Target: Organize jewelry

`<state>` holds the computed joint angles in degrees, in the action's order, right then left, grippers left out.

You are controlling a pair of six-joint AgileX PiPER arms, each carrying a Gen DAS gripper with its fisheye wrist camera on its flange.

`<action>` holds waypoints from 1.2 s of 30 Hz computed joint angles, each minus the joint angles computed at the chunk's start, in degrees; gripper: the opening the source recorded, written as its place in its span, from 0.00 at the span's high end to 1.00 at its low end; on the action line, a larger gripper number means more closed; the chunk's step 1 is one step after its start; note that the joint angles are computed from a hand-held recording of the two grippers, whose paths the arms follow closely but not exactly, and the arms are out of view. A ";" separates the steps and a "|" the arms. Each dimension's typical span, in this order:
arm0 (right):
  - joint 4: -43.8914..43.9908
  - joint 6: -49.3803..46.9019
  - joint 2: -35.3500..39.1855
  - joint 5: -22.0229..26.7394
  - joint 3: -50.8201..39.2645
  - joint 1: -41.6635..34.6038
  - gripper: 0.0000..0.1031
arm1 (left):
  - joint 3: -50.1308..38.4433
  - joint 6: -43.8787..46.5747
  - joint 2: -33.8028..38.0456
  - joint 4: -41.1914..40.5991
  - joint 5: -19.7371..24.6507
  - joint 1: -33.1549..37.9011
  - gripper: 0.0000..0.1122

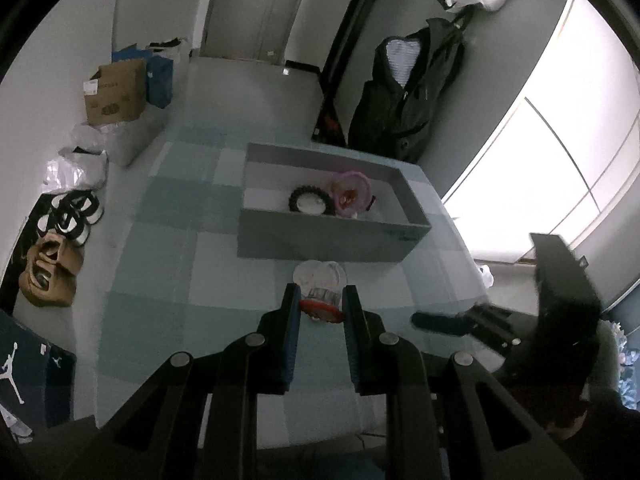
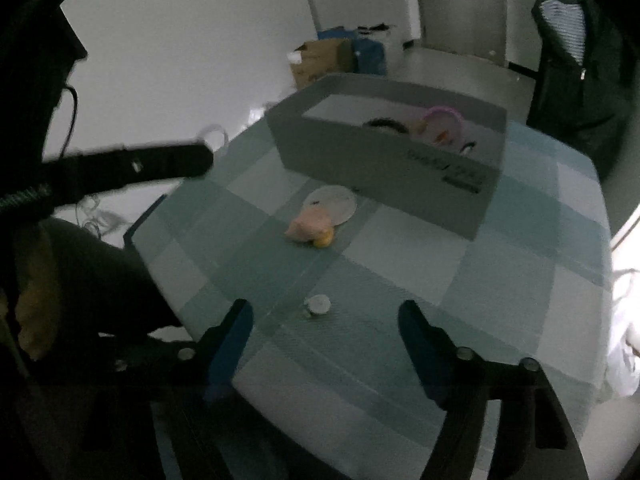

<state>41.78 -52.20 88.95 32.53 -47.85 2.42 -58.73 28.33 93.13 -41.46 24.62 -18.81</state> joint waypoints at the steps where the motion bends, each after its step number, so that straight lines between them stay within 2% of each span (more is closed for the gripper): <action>1: -0.42 0.46 0.48 0.07 -0.32 0.34 0.41 | 0.15 0.78 -0.26 -0.74 0.08 0.13 0.86; 4: -4.79 3.87 0.51 -1.89 -0.41 2.69 0.46 | 0.38 3.43 -0.55 -3.17 0.70 0.88 0.86; 6: -7.26 5.66 0.31 -3.07 -0.32 4.13 0.54 | 0.29 4.47 -0.46 -4.16 1.18 1.38 0.86; 8: -11.02 8.82 0.29 -3.86 -0.49 5.52 0.70 | 0.23 5.13 -0.40 -4.84 1.58 1.84 0.86; 10: -16.37 13.51 0.42 -5.87 -0.39 7.60 0.73 | 0.10 5.13 -0.42 -5.05 2.08 2.32 0.86; 13: -21.37 17.60 1.45 -8.07 -0.99 9.66 0.86 | -0.14 6.99 -0.48 -7.70 3.67 3.35 0.86; 21: -24.69 21.96 1.65 -8.29 -2.24 10.94 0.87 | -1.25 5.34 0.56 -6.79 4.20 2.98 0.86; 36: -7.50 11.07 0.06 -3.27 -6.14 3.34 0.88 | -6.80 -4.09 2.46 3.40 3.95 0.09 0.86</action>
